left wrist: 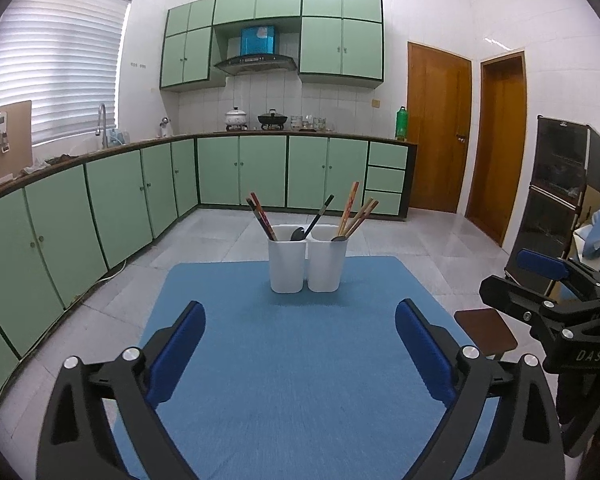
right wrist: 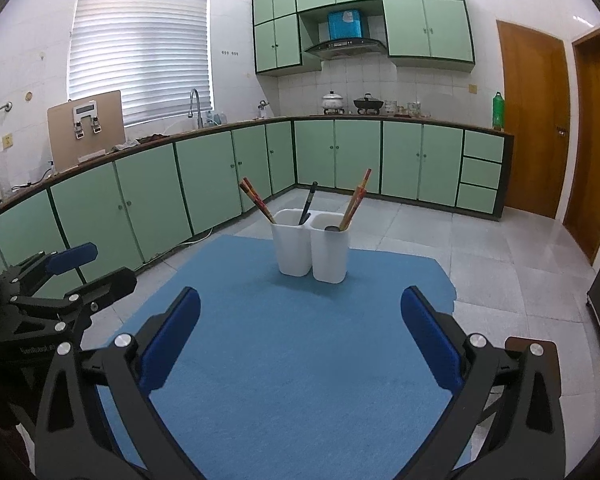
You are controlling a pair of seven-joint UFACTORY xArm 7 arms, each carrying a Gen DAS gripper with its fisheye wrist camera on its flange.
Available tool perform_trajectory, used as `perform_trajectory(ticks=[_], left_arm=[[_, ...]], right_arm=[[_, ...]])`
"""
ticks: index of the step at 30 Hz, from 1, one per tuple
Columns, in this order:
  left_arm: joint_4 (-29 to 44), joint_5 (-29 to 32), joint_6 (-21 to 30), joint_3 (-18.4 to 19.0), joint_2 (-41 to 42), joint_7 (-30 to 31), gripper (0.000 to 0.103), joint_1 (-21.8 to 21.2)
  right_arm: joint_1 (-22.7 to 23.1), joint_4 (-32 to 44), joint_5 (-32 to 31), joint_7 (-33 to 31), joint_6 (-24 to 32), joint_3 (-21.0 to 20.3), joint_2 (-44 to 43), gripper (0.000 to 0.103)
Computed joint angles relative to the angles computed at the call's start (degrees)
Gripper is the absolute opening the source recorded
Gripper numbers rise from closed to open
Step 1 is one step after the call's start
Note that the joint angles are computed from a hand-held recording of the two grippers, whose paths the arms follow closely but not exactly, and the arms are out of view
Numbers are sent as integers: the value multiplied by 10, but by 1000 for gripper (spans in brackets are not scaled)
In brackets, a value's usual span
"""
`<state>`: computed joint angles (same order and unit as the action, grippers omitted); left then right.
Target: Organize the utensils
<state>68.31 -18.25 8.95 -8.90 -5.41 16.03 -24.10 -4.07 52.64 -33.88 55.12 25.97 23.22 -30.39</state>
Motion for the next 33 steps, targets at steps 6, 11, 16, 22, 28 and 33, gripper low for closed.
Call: perform_trajectory(ticks=[6,11,16,22,28,33], left_arm=[[-11,-9,-13,4,-12,9,96,-6],[-22,-18,-20,10,-21,16,97,-15],[-27,-17,-24,12,-26,16,97,-18],[-34,-6,-29,12,-31,4,97,-19],[-35,0,-27,15,-32,-2,97,-21],[-36,5,-26,14,-34,-6,97,-21]], right_arm=[[2,2,-2,2,3,6,-4,97],[4,4,-3,5,6,9,-4,97],[4,5,-6,5,6,10,-4,97],[5,6,-6,7,4,9,-1,97],[5,6,-8,8,4,8,-1,97],[5,7,-10,9,4,9,0,97]])
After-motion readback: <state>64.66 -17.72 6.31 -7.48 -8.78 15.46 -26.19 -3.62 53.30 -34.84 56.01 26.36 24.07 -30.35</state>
